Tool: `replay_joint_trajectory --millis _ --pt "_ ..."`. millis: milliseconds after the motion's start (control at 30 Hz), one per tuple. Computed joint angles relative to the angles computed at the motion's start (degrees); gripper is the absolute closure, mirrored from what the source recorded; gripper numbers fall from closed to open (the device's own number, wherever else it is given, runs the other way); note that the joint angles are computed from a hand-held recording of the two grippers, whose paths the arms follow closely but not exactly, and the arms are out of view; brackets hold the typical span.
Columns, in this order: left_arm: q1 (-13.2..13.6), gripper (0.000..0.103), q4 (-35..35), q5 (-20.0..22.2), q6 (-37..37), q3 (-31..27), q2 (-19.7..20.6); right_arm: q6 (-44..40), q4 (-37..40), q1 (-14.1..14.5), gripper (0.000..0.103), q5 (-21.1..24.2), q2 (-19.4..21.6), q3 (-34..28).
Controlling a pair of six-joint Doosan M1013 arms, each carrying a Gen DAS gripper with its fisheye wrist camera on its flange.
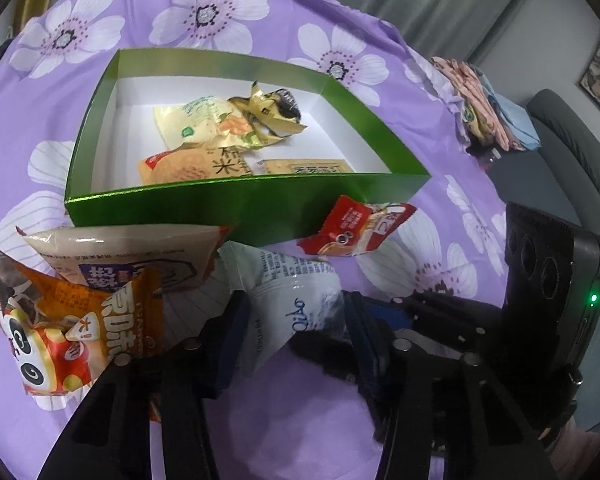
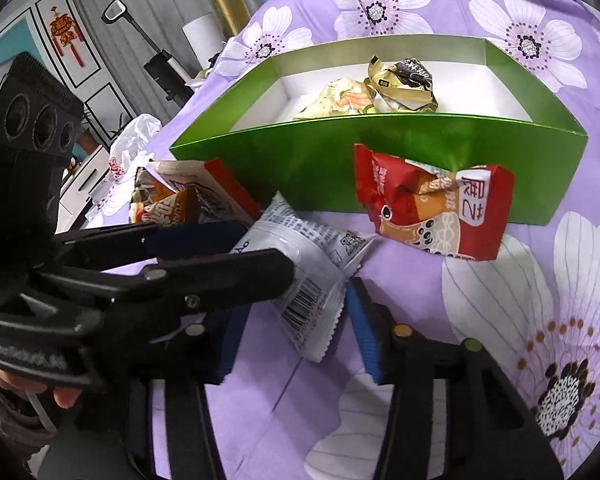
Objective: Organize snacks
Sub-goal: 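Move the right gripper to the white milk-candy bag and close on it, then carry the white milk-candy bag into the green box and open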
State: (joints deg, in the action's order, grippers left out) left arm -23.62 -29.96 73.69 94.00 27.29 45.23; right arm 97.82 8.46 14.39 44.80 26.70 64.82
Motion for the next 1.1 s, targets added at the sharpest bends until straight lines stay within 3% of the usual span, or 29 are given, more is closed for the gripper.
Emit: replay_joint_trajectory --millis 267,533,1100 --pt "0.0 0.055 0.3 -0.5 1.1 0.9 -0.6 0.1 -1.6 0.3 0.075 0.7 0.4 -0.7" --pt "-0.5 0.055 0.5 -2.6 1.8 4.3 -3.3 -0.3 -0.9 0.6 0.076 -1.9 -1.5 1.7" --pt "-1.0 0.055 -0.7 -8.1 5.5 8.3 -8.4 3.6 -8.8 2.8 0.076 -6.2 -6.1 4.0"
